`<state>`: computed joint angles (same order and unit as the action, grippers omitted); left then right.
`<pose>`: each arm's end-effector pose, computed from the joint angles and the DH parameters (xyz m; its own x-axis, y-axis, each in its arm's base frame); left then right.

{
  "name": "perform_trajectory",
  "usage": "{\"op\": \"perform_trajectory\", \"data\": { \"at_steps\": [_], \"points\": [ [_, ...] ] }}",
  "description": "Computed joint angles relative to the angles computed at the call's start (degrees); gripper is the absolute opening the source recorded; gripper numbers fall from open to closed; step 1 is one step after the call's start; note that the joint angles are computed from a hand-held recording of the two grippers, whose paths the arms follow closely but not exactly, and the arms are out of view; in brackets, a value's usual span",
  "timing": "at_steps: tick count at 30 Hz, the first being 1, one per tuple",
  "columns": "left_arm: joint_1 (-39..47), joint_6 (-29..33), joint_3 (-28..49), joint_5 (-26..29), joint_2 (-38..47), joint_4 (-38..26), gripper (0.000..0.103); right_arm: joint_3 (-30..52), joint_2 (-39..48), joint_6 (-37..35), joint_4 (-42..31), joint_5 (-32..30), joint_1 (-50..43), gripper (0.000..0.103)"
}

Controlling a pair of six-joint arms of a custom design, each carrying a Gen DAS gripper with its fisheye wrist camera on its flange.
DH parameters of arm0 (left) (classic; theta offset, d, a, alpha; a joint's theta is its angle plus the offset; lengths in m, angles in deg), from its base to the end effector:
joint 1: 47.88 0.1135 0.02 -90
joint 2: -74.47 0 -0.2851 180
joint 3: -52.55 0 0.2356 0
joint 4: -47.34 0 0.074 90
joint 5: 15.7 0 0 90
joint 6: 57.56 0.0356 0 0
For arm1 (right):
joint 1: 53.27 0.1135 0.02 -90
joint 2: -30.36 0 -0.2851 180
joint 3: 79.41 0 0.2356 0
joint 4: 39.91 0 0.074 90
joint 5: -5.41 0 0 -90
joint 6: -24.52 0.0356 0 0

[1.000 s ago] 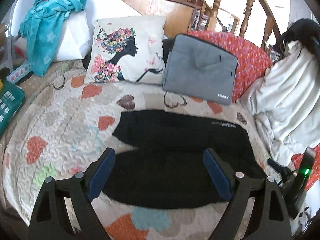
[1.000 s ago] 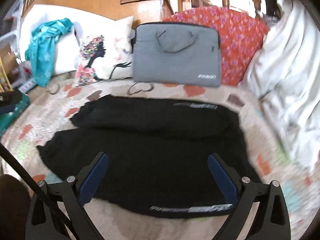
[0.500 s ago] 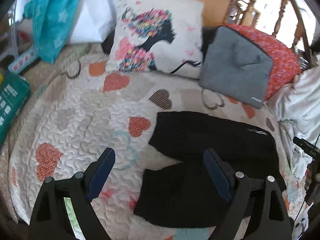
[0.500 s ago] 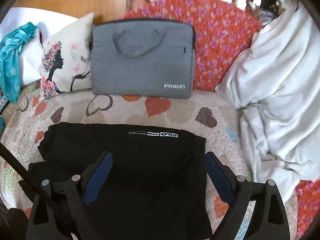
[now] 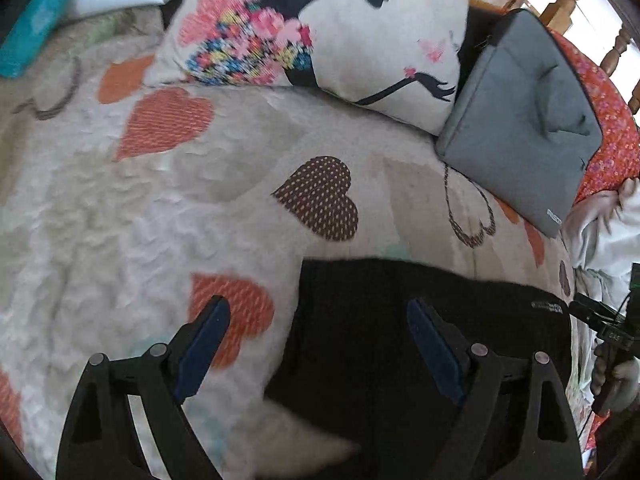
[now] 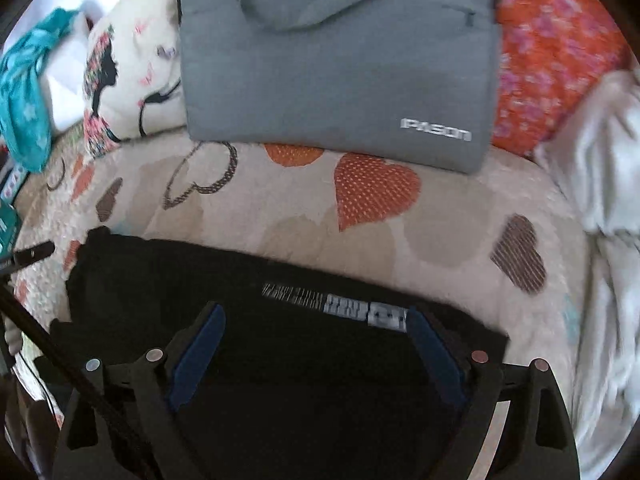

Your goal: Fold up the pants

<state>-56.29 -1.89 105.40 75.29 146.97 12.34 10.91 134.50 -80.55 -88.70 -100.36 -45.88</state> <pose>0.2171 -0.0327 0.2168 -0.7544 -0.4585 -0.4698 -0.3261 0.8829 -0.3379 0.3639 0.0570 0.2376 -0.7858 -0.3542 -0.5070 -0.4682 0.8763 0.1134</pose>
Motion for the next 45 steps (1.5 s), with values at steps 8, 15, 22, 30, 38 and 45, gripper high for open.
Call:
{"op": "perform_trajectory", "data": {
  "at_steps": [8,15,22,30,38,45],
  "points": [
    [1.1,4.0,1.5,6.0,11.1,9.7,0.089,11.4,14.1,-0.5,-3.3,-3.5,-0.6,0.093],
    [-0.8,7.2,5.7,6.5,16.6,10.1,0.092,9.0,14.0,-4.5,-2.2,-6.0,-0.4,0.093],
    [-6.0,8.4,10.8,2.0,15.9,3.5,0.01,2.9,8.3,-4.9,0.3,-5.0,1.4,0.014],
    [-11.9,5.5,12.8,-6.2,0.1,-6.8,0.01,-4.4,-4.1,-1.2,2.6,-2.2,1.6,0.011],
    [-35.3,-6.6,12.1,-28.0,-16.2,-21.3,0.011,-17.2,-24.1,-1.5,-2.3,-4.4,-1.1,0.011],
    [-73.0,-48.0,8.1,-42.7,-15.8,-47.1,0.016,-33.2,-40.1,-8.9,-13.4,-5.2,-5.2,0.011]
  ]
}}
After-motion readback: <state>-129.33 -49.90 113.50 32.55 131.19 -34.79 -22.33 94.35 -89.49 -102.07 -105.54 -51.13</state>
